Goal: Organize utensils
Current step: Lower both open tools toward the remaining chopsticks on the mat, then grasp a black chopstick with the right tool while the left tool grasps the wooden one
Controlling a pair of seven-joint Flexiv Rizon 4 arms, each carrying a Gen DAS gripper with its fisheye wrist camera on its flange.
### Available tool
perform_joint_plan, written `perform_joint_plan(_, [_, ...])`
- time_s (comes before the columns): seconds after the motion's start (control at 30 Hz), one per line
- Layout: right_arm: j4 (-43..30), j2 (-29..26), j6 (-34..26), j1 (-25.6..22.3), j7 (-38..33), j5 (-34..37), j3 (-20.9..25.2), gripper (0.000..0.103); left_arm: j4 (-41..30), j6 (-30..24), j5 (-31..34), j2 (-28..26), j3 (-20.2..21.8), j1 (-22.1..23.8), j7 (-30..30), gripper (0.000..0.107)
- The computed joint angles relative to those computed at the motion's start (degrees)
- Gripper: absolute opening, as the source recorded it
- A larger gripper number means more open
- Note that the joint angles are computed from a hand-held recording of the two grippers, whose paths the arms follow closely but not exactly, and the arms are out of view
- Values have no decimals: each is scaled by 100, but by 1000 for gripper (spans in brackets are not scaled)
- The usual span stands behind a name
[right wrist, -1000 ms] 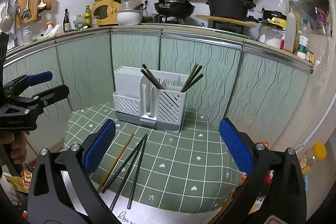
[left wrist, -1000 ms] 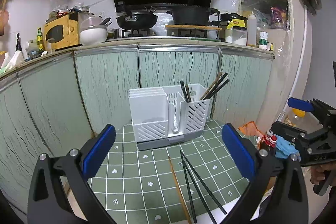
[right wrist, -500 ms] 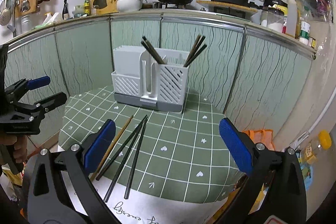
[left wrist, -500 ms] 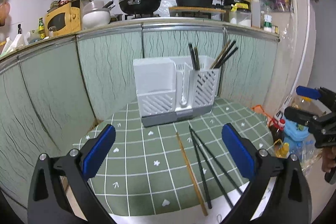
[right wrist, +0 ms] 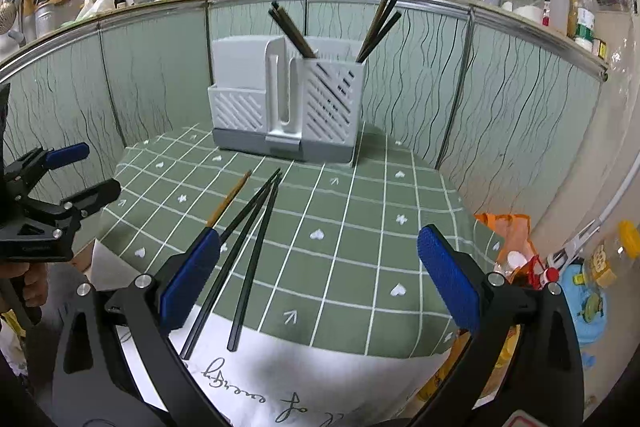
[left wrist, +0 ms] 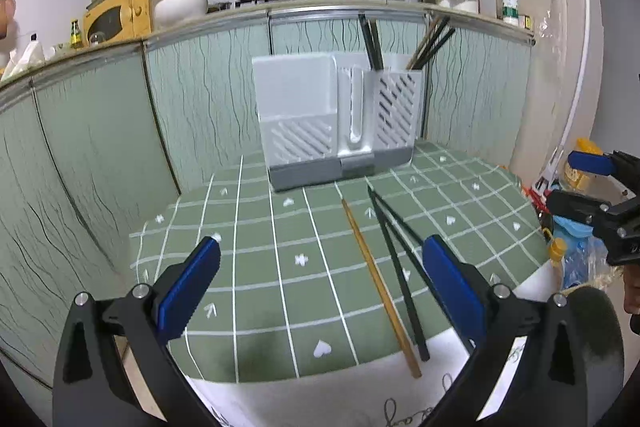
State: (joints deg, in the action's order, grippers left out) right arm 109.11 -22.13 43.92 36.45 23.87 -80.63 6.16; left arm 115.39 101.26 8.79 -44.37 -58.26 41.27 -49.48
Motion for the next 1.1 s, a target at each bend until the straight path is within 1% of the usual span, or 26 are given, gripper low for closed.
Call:
perform_joint_plan(0.17, [15,-145,37,26,15,34,-11,95,46,66,35,-47,249,-118,16,99])
perform_joint_plan(0.27, [40,-231,183,10,72,42,-34,95,74,99,72,-83,362,-167,32,99])
perform_joint_plan(0.57, [73,-442,463,41,169,104,-104,95,185,36,118,-220,500,-178,245,99])
perform_joint_plan(0.7, [66,-515,525,70,139,218,-123,95,227,127,68,-233,631,-246,181,99])
perform_joint_plan(0.83, [86,-566,689,72,287,169,-169,94,248,374,114,-205,889,-393,-19,99])
perform_joint_plan(0.93, [41,-651,823,77,329,146,-195,87,224,438,182,-131,1122,-543,-155,99])
perform_joint_plan(0.97, [13,-686,845,92,312,150,-204,87,214,418,209,-134,1136,-544,-182,99])
perform_joint_plan(1.03, [-59,-777,928,110,248,162,-223,80,213,402,232,-136,1164,-549,-238,99])
perform_joint_plan(1.1, [-132,-865,993,143,174,184,-256,75,212,385,248,-119,1210,-570,-270,99])
